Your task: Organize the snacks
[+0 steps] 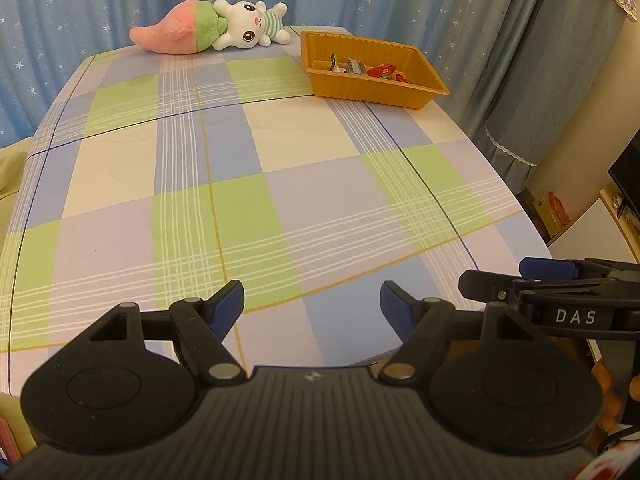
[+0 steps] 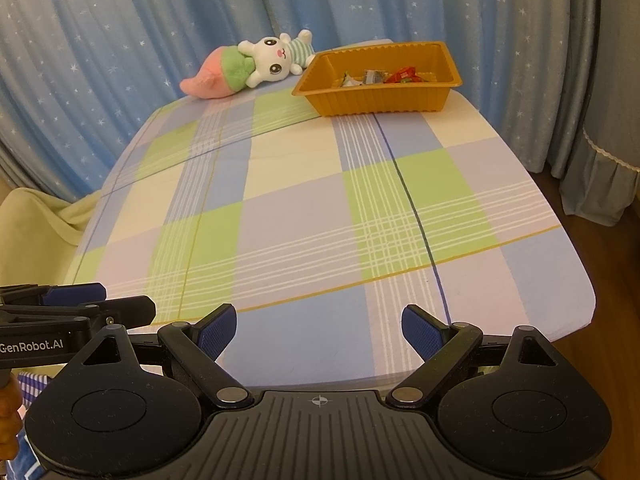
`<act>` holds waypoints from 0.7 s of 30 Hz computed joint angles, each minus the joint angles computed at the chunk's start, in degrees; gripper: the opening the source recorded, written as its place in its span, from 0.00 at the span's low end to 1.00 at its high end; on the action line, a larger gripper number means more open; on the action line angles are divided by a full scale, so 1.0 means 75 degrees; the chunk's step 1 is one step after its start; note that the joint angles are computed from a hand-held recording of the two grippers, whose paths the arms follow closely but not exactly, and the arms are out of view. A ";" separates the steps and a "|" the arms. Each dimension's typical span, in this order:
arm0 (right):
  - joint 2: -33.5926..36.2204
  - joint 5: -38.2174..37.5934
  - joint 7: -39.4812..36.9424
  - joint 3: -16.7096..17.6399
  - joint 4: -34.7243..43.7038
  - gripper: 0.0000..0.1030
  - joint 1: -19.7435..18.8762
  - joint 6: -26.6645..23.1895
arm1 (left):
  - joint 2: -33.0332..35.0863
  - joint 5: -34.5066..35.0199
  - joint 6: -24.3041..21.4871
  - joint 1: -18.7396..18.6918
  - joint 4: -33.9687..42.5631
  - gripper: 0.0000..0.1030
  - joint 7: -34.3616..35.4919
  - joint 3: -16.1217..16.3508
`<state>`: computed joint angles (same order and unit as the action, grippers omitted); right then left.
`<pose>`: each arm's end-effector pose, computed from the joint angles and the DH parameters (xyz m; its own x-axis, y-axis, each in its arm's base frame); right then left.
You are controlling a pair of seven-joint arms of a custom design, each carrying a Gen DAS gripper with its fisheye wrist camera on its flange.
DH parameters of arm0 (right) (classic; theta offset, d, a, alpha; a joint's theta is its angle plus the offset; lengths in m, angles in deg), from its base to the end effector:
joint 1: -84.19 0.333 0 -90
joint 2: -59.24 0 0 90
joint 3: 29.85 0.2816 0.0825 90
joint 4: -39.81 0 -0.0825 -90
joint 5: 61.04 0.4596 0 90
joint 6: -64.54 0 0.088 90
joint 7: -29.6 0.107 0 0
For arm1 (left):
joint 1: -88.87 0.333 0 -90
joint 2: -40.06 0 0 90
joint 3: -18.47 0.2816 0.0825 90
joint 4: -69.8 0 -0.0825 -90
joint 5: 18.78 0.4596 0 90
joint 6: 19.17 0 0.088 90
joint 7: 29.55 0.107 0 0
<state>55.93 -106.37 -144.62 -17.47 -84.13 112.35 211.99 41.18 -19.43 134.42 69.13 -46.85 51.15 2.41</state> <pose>0.4692 0.4176 0.3947 -0.2627 -0.9207 -0.2886 -0.7050 0.3874 -0.5941 0.5415 -0.3894 0.4370 -0.4654 -0.8782 0.1099 -0.7502 0.3256 -0.5755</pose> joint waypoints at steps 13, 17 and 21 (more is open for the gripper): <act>0.0029 0.0048 -0.0069 -0.0024 0.0025 0.87 -0.0011 0.0011 | 0.0130 0.0055 -0.0024 -0.0013 0.0148 0.71 -0.0043 -0.0002; 0.0035 0.0041 -0.0072 -0.0029 0.0033 0.87 -0.0009 0.0003 | 0.0175 0.0067 -0.0026 -0.0010 0.0194 0.71 -0.0040 0.0001; 0.0063 0.0071 -0.0107 -0.0039 0.0055 0.87 -0.0007 -0.0001 | 0.0200 0.0046 -0.0047 -0.0004 0.0227 0.71 -0.0025 0.0003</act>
